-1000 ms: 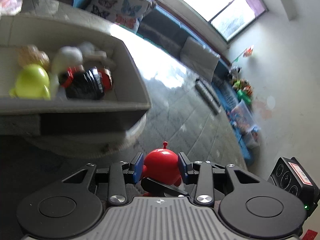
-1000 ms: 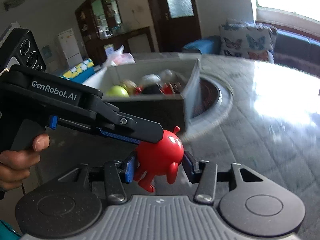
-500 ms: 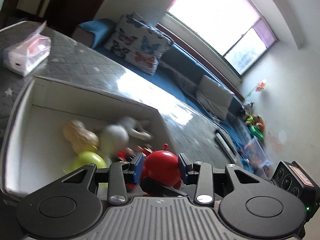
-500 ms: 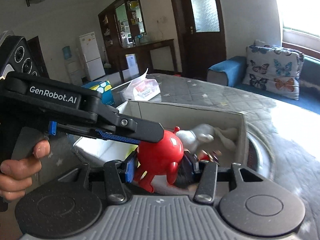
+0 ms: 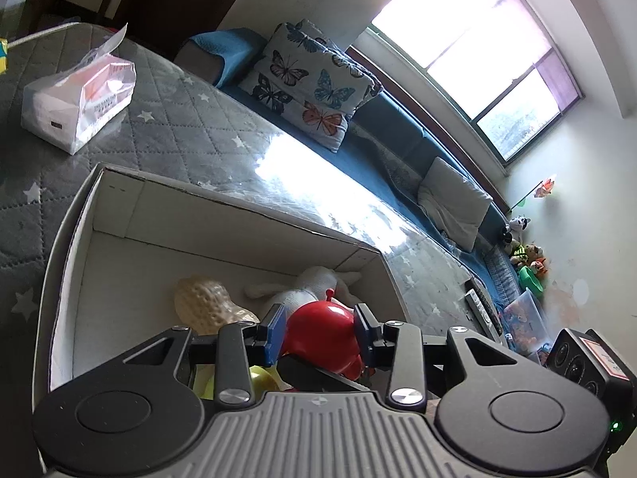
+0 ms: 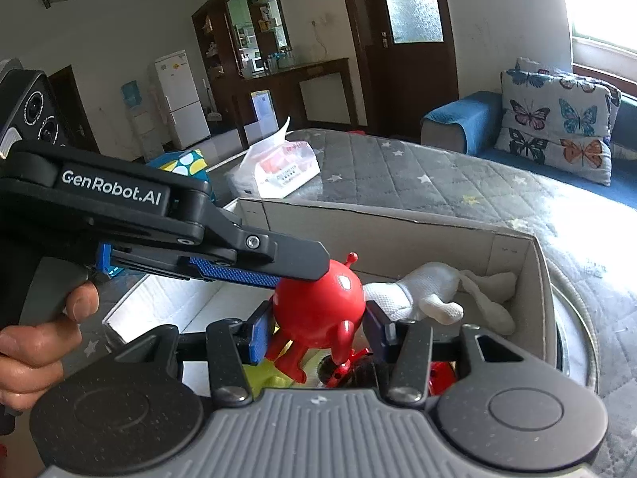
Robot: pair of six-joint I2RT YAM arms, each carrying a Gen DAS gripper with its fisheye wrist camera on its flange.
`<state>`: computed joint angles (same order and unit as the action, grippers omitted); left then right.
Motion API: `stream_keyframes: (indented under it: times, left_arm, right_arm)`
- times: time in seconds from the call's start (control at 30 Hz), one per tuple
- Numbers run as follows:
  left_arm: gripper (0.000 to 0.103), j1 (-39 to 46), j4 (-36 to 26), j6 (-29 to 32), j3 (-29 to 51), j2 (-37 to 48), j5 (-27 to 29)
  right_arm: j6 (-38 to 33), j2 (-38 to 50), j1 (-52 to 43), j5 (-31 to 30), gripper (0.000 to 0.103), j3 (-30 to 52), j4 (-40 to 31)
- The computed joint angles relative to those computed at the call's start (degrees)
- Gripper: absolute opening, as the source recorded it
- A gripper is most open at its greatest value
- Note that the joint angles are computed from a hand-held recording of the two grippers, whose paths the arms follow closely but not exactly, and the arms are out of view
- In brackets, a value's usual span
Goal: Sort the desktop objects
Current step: 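Lift the red toy with the right tool over the shoebox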
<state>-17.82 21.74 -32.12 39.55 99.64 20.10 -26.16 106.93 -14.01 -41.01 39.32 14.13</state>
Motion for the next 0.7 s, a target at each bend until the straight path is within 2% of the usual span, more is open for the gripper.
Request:
stream_keyframes:
  times: [0.37, 0.43, 0.5, 0.7]
  left_arm:
    - [0.040, 0.13, -0.68, -0.52, 0.64, 1.38, -0.72]
    - [0.040, 0.03, -0.89, -0.62, 0.32, 0.90, -1.15]
    - [0.040, -0.10, -0.79, -0.74, -0.34, 0.13, -1.51]
    - [0.040, -0.71, -0.59, -1.00, -2.51, -3.01, -2.56]
  right_arm:
    - [0.50, 0.69, 0.72, 1.49, 0.050, -1.12, 2.67]
    - [0.66, 0.20, 0.86, 1.71, 0.052, -1.48, 3.10]
    - [0.69, -0.47, 0.70, 1.66, 0.061, -2.10, 3.43]
    - [0.31, -4.01, -0.25, 1.42, 0.063, -5.28, 4.39]
